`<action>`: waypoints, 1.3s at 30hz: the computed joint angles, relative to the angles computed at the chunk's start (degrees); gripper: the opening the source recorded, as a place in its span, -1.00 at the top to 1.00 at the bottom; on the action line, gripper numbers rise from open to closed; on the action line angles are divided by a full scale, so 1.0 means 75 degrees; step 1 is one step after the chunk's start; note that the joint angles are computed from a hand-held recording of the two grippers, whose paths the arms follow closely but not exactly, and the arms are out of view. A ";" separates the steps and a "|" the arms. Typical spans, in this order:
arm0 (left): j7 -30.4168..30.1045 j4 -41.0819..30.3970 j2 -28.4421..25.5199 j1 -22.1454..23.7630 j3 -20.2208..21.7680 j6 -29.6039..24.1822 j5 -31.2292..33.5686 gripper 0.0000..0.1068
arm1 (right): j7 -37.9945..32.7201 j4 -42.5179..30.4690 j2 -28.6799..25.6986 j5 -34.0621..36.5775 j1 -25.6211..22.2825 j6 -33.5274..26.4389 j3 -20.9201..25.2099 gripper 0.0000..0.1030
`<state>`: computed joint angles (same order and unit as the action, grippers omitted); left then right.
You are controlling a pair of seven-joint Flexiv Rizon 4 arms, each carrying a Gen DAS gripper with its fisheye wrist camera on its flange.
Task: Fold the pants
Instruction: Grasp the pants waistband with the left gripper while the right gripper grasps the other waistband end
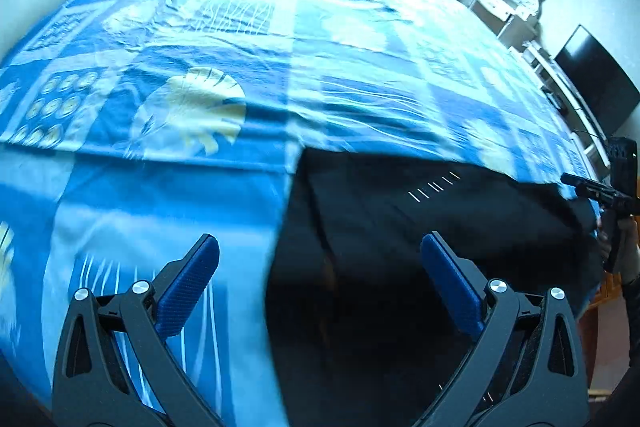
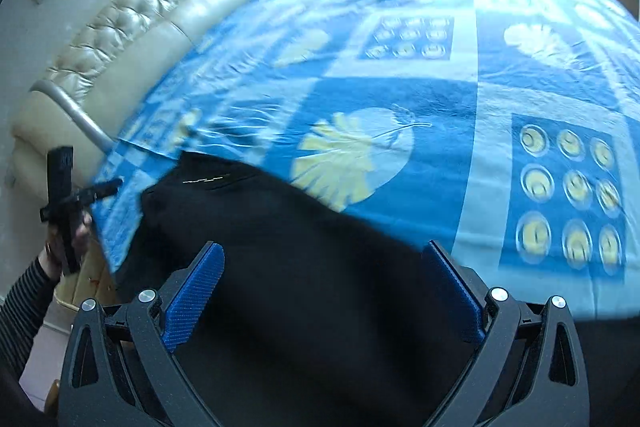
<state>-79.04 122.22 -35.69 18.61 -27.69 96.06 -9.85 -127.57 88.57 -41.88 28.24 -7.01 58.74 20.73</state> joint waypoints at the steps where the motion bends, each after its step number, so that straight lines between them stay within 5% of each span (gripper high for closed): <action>1: 0.0119 -0.0431 -0.0234 -0.0163 0.0169 -0.0396 -0.0044 -0.88 | 0.0098 -0.0107 -0.0120 -0.0192 0.0137 -0.0077 -0.0151 -0.91; 3: 0.0375 -0.1178 -0.0616 -0.0559 0.0576 -0.1124 -0.0184 -0.75 | 0.0340 -0.0339 -0.0361 -0.0683 0.0411 -0.0301 -0.0449 -0.90; 5: 0.0577 -0.1807 -0.0869 -0.1169 0.1224 -0.1729 -0.0287 -0.33 | 0.0380 -0.0567 -0.0589 -0.1071 0.0516 -0.0616 -0.0539 -0.90; 8: 0.0867 -0.2444 -0.1198 -0.1616 0.1677 -0.2277 -0.0421 -0.27 | 0.0078 -0.0729 -0.0744 -0.1359 0.0474 -0.1019 -0.0439 -0.84; 9: 0.1009 -0.2516 -0.1261 -0.1651 0.1670 -0.2202 -0.0481 -0.27 | -0.0045 -0.0753 -0.0763 -0.1448 0.0464 -0.1237 -0.0415 -0.55; 10: 0.1128 -0.2538 -0.1278 -0.1669 0.1654 -0.2191 -0.0565 -0.23 | -0.0038 -0.0742 -0.0761 -0.1567 0.0537 -0.1352 -0.0499 0.07; 16: 0.1663 -0.2607 -0.1264 -0.1976 0.1821 -0.2246 -0.0947 0.65 | -0.0030 -0.0467 -0.0547 -0.1551 0.0605 -0.1316 -0.0571 0.68; 21: 0.1632 -0.2522 -0.0971 -0.2118 0.1924 -0.2035 -0.1236 0.84 | 0.0221 0.0063 -0.0176 -0.1624 0.0870 -0.0069 -0.0708 0.80; 23: 0.1689 -0.2256 -0.0782 -0.1812 0.1509 -0.1646 -0.1482 0.89 | 0.0339 0.0575 0.0127 -0.1743 0.1024 0.0930 -0.0789 0.80; 27: 0.1889 -0.1108 -0.0257 -0.0464 -0.0231 -0.0419 -0.1787 0.90 | 0.0357 0.2087 0.0891 -0.2161 0.1373 0.3229 -0.0944 0.80; 32: 0.1216 0.0420 0.0139 0.1175 -0.1994 0.0671 -0.1248 0.90 | 0.0475 0.3717 0.1576 -0.2370 0.1628 0.5078 -0.0945 0.80; 39: -0.0198 0.2515 0.0518 0.2574 -0.3153 0.2142 -0.0059 0.90 | 0.0656 0.5695 0.1977 -0.2324 0.2082 0.7128 -0.0979 0.80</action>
<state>-80.52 141.08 -31.81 37.92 -51.34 112.13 -10.29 -122.65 131.29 -27.05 10.81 8.61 112.20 13.39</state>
